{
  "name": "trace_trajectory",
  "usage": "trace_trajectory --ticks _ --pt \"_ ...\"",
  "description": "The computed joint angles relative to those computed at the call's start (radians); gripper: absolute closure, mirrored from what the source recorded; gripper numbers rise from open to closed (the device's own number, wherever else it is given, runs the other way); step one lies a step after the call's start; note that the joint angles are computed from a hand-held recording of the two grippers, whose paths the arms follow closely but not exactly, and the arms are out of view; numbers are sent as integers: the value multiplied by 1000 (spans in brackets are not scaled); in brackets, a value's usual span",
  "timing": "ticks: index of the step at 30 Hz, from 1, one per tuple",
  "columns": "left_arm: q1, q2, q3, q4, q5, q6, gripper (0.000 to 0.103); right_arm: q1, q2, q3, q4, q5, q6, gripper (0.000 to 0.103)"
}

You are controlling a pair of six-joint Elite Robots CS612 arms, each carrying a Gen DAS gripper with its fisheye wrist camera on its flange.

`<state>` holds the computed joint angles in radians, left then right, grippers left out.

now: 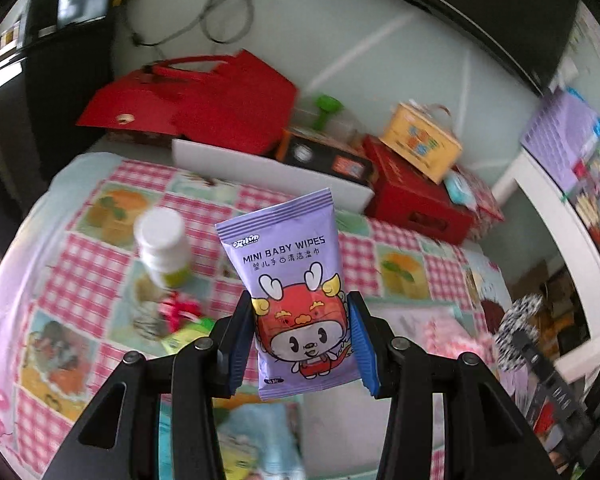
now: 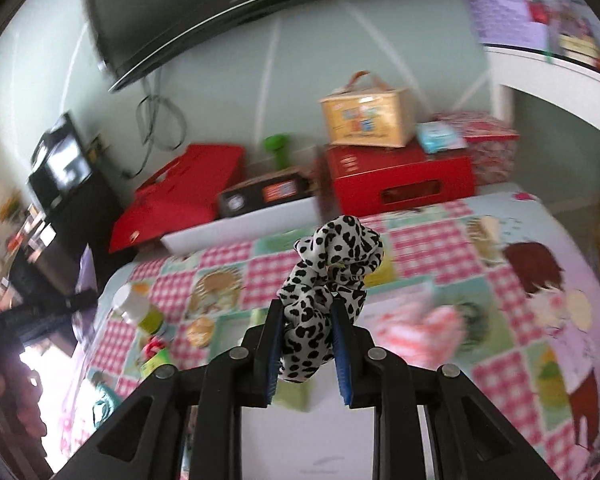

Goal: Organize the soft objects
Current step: 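Lift wipes pack and scrunchie and carry both toward the white tray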

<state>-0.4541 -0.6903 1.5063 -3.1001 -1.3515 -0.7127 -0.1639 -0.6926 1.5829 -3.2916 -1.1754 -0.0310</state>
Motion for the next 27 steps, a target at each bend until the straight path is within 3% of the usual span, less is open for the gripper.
trace_trajectory --ticks 9,27 --pt "-37 48 -63 79 -60 60 57 -37 -20 30 -4 -84 69 79" --pt "-86 82 -96 157 -87 139 56 -30 -33 75 58 -187 43 79"
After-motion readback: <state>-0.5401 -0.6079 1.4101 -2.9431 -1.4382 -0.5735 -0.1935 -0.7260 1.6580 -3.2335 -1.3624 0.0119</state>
